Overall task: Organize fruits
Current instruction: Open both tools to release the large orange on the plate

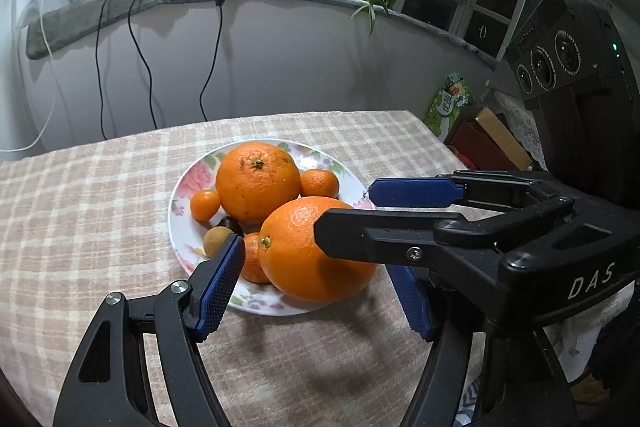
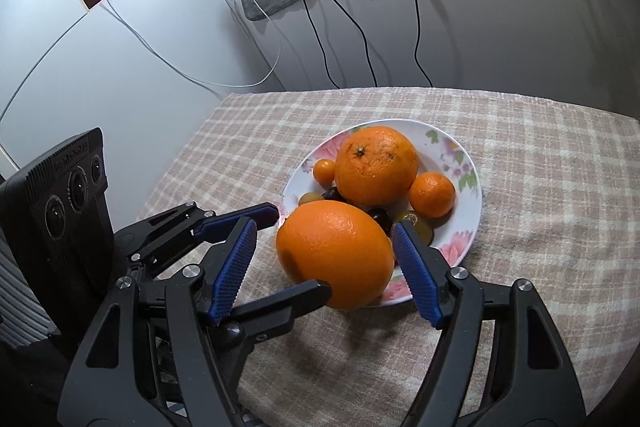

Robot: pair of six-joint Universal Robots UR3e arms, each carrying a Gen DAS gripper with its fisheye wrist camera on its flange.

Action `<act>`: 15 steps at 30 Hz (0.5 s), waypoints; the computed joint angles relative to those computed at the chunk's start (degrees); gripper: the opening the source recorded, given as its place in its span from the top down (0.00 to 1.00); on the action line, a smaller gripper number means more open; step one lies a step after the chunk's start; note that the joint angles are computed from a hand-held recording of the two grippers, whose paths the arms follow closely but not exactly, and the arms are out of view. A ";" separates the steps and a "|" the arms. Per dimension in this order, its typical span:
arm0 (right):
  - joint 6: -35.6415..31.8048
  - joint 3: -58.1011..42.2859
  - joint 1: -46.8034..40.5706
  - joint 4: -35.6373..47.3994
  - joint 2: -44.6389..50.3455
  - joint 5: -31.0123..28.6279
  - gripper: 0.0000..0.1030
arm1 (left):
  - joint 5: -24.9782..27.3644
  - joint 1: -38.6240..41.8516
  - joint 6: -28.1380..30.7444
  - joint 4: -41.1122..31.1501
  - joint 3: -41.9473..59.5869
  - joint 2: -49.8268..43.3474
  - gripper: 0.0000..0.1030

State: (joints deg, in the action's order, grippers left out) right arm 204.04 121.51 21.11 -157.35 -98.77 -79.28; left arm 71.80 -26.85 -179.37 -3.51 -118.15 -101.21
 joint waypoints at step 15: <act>1.95 1.77 3.72 2.33 -5.55 -7.08 0.28 | 1.77 0.90 0.06 0.94 -5.55 5.62 0.29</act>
State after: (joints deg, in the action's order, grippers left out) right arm 205.99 123.28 24.83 -155.02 -104.33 -86.36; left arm 73.57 -25.96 -179.31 -2.57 -123.70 -95.59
